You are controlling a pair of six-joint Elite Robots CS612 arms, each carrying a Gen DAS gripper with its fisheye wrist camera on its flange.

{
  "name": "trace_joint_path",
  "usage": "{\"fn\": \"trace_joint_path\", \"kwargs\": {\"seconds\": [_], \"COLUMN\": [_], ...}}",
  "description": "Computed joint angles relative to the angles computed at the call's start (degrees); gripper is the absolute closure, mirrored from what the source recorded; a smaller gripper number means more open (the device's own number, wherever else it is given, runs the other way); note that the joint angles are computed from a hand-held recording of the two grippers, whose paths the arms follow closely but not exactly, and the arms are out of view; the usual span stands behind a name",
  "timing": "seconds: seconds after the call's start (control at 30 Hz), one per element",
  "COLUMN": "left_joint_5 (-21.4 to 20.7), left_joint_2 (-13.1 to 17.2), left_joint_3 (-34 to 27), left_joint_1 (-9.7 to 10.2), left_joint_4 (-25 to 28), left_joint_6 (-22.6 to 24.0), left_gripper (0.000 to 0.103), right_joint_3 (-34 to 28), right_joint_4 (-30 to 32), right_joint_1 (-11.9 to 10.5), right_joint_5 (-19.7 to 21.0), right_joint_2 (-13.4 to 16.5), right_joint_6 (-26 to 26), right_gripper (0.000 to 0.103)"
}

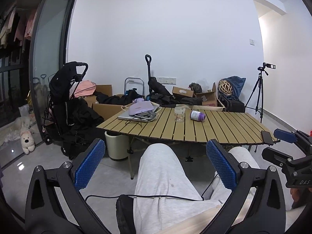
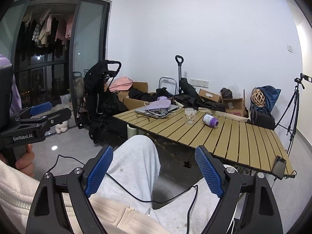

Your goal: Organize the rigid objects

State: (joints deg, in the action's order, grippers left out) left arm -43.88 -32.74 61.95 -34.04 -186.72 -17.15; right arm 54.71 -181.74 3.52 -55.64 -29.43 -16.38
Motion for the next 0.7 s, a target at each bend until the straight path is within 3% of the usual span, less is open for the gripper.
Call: {"fn": "trace_joint_path", "kwargs": {"seconds": [0.7], "left_joint_5": [-0.49], "left_joint_2": [0.2], "left_joint_3": [-0.34], "left_joint_1": [0.0], "left_joint_4": [-0.31], "left_joint_6": [0.85], "left_gripper": [0.0], "right_joint_3": [-0.52], "right_joint_4": [2.09], "right_joint_1": [0.17], "right_joint_5": [-0.96], "right_joint_2": [0.1], "right_joint_6": [-1.32], "right_gripper": [0.013]}}
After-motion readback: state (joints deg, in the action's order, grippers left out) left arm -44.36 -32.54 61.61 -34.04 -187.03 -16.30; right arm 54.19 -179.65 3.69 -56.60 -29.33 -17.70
